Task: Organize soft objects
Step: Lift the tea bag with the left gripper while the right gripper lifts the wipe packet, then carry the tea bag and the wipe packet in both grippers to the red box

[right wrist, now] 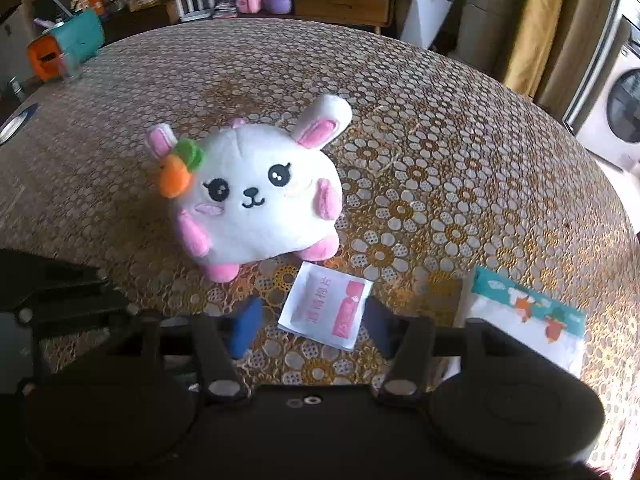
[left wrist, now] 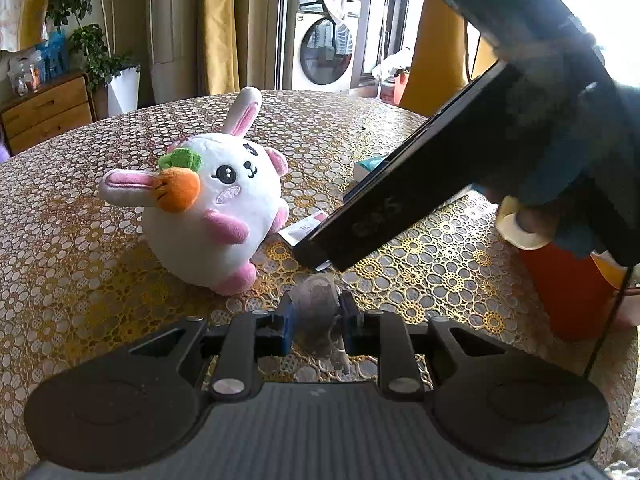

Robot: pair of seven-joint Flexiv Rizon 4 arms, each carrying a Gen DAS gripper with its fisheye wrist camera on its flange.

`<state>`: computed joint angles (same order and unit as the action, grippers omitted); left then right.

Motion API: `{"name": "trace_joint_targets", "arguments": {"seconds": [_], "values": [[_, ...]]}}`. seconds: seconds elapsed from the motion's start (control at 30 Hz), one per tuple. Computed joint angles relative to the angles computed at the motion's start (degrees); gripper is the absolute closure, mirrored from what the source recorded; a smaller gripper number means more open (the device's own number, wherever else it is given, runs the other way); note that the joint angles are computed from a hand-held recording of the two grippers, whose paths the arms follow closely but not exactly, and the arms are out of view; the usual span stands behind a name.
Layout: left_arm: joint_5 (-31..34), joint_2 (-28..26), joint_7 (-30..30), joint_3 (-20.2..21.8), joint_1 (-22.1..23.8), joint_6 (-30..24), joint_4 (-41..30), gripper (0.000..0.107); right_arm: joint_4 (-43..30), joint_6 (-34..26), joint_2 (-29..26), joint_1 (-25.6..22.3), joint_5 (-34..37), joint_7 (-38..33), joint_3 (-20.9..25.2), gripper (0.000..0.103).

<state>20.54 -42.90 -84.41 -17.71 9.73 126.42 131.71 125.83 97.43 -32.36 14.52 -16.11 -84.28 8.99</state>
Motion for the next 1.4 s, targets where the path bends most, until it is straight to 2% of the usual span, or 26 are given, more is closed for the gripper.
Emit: {"name": "trace_joint_targets", "arguments": {"seconds": [0.13,0.33,0.43,0.57,0.73,0.87,0.97,1.13,1.2,1.27,1.4], "values": [[0.5,-0.1,-0.2,-0.51,0.86,-0.48,0.08,0.084,-1.03,-1.15,-1.0,3.58,1.45,2.79,-3.33,0.04],[1.12,-0.61,-0.37,-1.41,2.15,-1.24,0.04,0.084,-2.61,-2.13,-2.37,1.67,2.54,5.56,-1.2,0.039],[1.01,-0.72,-0.33,-1.61,2.27,-1.56,0.12,0.084,-1.98,-1.48,-2.11,4.01,2.17,5.99,-3.56,0.039],[0.62,-0.66,-0.39,-1.73,2.32,-1.81,0.18,0.085,-0.62,-0.49,-1.5,11.01,2.57,7.94,-10.58,0.049],[0.24,-0.19,-0.72,-1.73,2.59,-1.92,0.51,0.085,0.17,0.67,-1.37,13.16,3.14,8.83,-13.0,0.058],[0.41,0.28,-0.96,-1.74,3.08,-1.82,0.87,0.085,2.41,3.71,-1.03,20.5,5.08,8.14,-19.54,0.069],[0.28,0.87,-1.2,-1.48,3.1,-1.62,1.29,0.084,2.78,4.15,-0.67,20.22,6.65,8.06,-18.73,0.073],[0.3,1.74,-1.81,-0.98,3.3,-1.1,2.12,0.085,4.91,6.9,-0.7,25.73,10.55,6.89,-22.8,0.075],[0.67,2.1,-2.07,-1.02,3.68,-0.86,2.45,0.084,5.4,7.26,-0.11,25.56,11.71,6.49,-21.93,0.075],[1.31,2.62,-2.3,-1.23,4.31,-0.7,2.85,0.084,6.46,7.9,0.39,28.39,13.67,5.93,-24.03,0.075],[2.92,3.56,-3.06,-2.25,5.94,-0.56,3.55,0.084,8.6,9.4,2.8,28.92,16.84,5.65,-23.45,0.075]]}}
